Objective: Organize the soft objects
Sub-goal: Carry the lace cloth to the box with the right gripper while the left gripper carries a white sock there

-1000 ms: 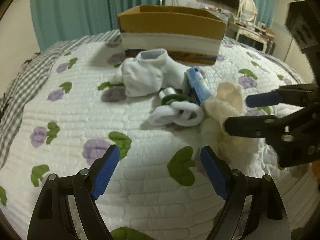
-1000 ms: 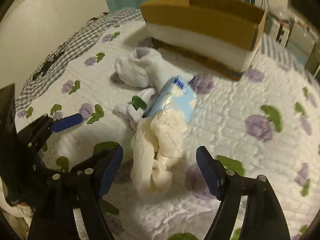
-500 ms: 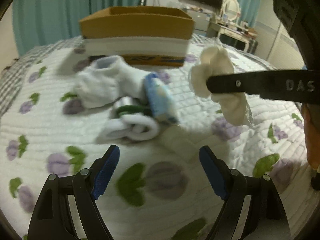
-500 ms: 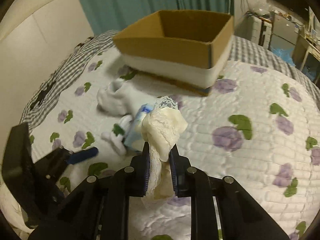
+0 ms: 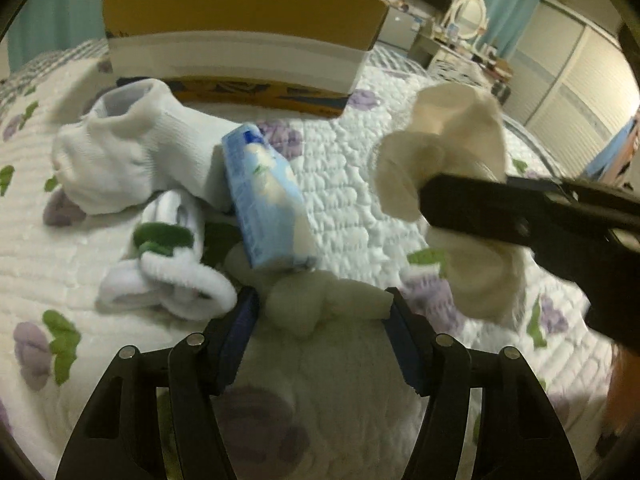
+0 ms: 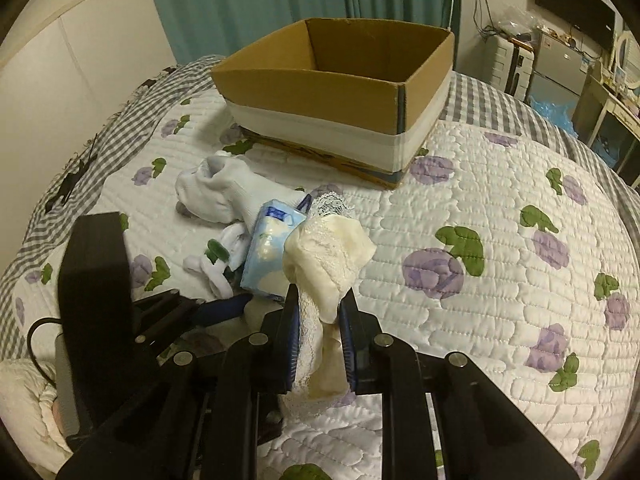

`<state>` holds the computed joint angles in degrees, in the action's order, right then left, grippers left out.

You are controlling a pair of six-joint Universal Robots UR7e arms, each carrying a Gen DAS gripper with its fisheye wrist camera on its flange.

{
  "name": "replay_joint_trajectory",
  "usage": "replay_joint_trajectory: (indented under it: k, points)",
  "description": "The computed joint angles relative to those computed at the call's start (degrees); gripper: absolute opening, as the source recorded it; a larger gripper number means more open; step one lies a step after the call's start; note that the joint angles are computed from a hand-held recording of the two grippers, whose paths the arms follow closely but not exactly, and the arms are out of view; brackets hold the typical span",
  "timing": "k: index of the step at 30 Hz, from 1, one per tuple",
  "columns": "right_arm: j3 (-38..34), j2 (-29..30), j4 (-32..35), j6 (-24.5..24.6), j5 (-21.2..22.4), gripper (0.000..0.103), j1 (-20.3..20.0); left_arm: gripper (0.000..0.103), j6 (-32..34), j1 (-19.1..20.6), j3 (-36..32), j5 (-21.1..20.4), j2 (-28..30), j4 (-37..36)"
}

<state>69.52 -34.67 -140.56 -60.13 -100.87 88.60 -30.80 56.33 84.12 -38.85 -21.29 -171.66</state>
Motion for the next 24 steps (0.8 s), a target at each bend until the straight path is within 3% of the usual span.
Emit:
replay_joint_trajectory:
  k: [4, 6, 15, 24]
  points:
    - [-0.27, -0.09, -0.35, 0.57, 0.08, 0.018, -0.12, 0.054, 2.01, 0.84, -1.07, -1.45, 0.46, -0.54]
    - [-0.16, -0.21, -0.64, 0.72, 0.14, 0.018, -0.16, 0.038, 2.52, 0.67, -0.23, -1.03, 0.15, -0.96]
    - [2.26, -2.32, -2.52, 0.68, 1.11, 0.018, -0.27, 0.037, 2.90, -2.07, 9.70, -0.06, -5.69, -0.75]
    - [9.02, -8.68, -6.80, 2.30, 6.74, 0.018, -0.05, 0.037, 5.08, -8.52, 17.93, 4.35, -10.65, -7.10]
